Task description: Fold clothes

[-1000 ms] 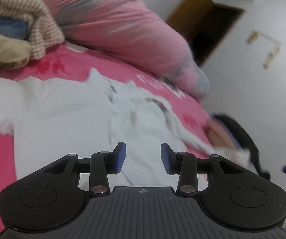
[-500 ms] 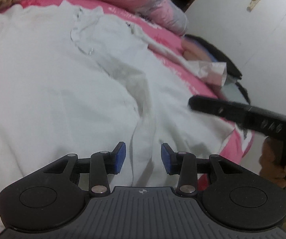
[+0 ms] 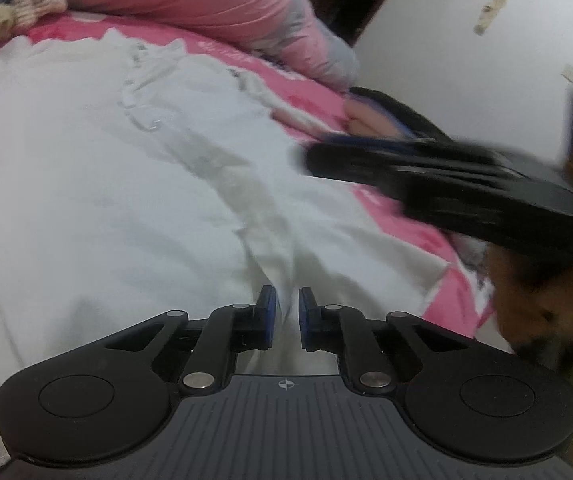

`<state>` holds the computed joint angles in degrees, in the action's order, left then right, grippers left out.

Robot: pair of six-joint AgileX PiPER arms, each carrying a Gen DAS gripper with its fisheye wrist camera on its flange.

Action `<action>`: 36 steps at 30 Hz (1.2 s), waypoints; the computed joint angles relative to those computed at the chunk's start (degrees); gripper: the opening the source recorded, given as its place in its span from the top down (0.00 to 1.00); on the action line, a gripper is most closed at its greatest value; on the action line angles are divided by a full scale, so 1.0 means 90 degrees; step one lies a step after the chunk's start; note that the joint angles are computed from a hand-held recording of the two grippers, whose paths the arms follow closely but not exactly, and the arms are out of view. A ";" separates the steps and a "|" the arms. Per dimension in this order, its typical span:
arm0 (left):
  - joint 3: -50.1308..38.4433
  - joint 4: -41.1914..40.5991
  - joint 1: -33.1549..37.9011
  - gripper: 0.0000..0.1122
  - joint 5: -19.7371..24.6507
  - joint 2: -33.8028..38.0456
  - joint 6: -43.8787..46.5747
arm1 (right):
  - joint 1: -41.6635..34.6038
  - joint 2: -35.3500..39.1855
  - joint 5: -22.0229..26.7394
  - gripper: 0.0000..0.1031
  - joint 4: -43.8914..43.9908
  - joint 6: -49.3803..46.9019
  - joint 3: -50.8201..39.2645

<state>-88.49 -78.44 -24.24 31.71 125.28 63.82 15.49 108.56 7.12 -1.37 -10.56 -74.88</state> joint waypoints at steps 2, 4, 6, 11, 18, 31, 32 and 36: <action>-0.0047 -0.0075 -0.0059 0.90 0.0003 0.0034 0.0149 | 0.0033 0.0503 0.0569 0.78 -0.0077 -0.0475 -0.0741; -0.0109 -0.0157 -0.0103 0.90 0.0006 0.0099 0.0249 | 0.0016 0.1029 0.1184 0.78 -0.0090 -0.0887 -0.1526; -0.0146 -0.0268 -0.0113 0.91 0.0053 0.0156 0.0379 | -0.0049 0.1495 0.1727 0.78 -0.0132 -0.1131 -0.2216; -0.0380 -0.0170 -0.0143 0.91 0.0248 0.0321 0.0420 | -0.0174 0.2344 0.2627 0.80 -0.0108 -0.1568 -0.3453; -0.0599 -0.0353 -0.0106 0.91 0.0540 0.0518 0.0681 | -0.0607 0.2610 0.2901 0.97 0.1180 -0.1818 -0.3853; 0.0135 -0.1317 0.0078 0.91 0.0621 0.0160 0.1746 | -0.1385 0.2996 0.3868 0.97 0.4858 -0.3173 -0.4315; 0.0133 -0.1163 0.0075 0.90 0.0554 0.0156 0.1574 | -0.1310 0.3045 0.3827 0.97 0.4680 -0.3062 -0.4349; 0.0122 -0.0491 0.0128 0.90 0.0356 0.0142 0.0748 | -0.1178 0.3104 0.3627 0.93 0.4487 -0.2884 -0.4340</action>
